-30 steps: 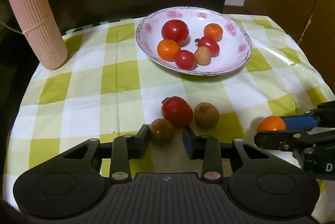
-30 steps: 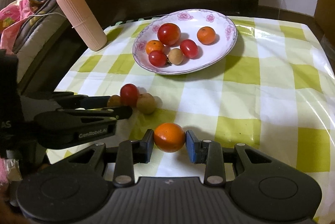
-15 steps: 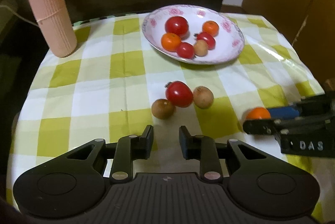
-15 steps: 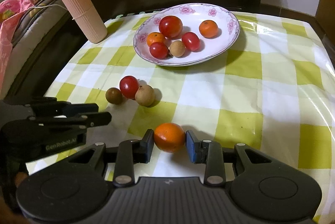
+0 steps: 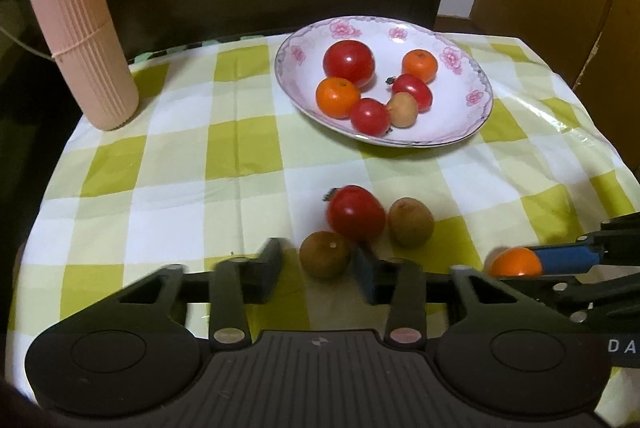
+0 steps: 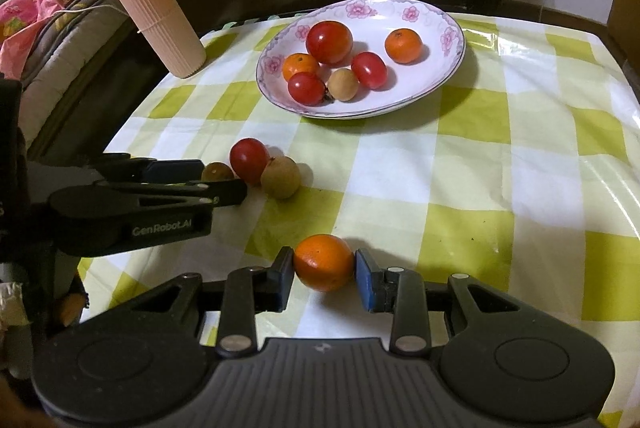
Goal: Organize fruits
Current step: 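Grasp a small brown fruit with the left tool while the right tool holds the tangerine, then carry the brown fruit and the tangerine over the white floral bowl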
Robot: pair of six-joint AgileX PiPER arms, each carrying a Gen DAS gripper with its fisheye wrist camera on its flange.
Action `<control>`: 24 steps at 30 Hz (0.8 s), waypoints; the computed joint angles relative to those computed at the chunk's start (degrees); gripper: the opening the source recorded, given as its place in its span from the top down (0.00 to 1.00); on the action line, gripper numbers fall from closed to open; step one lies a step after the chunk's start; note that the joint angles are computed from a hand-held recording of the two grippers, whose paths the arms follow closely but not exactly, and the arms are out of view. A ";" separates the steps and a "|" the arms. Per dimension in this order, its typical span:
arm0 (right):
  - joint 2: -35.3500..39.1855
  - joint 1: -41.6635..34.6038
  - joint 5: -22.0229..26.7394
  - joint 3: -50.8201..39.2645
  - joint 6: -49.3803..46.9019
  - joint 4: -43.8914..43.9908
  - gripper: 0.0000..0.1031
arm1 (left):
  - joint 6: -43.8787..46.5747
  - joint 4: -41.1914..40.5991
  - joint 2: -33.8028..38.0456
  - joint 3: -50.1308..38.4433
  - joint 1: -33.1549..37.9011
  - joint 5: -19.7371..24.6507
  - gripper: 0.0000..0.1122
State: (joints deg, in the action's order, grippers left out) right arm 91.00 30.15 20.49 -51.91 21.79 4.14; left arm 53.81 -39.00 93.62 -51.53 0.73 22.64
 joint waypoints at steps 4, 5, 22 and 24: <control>-0.21 -0.09 -0.09 0.10 -0.02 0.02 0.69 | -0.52 0.37 -0.38 0.48 -0.49 -0.81 0.70; -0.32 -0.08 -0.18 0.19 -0.06 -0.04 0.69 | -0.91 0.72 -0.44 0.51 -0.52 -0.81 0.70; -0.06 2.19 0.61 -0.50 6.47 -8.74 0.69 | -4.55 4.85 -6.88 3.91 0.14 5.06 0.70; 0.24 2.43 0.63 -0.51 7.03 -9.59 0.69 | -4.96 5.31 -6.90 4.45 -0.18 5.06 0.70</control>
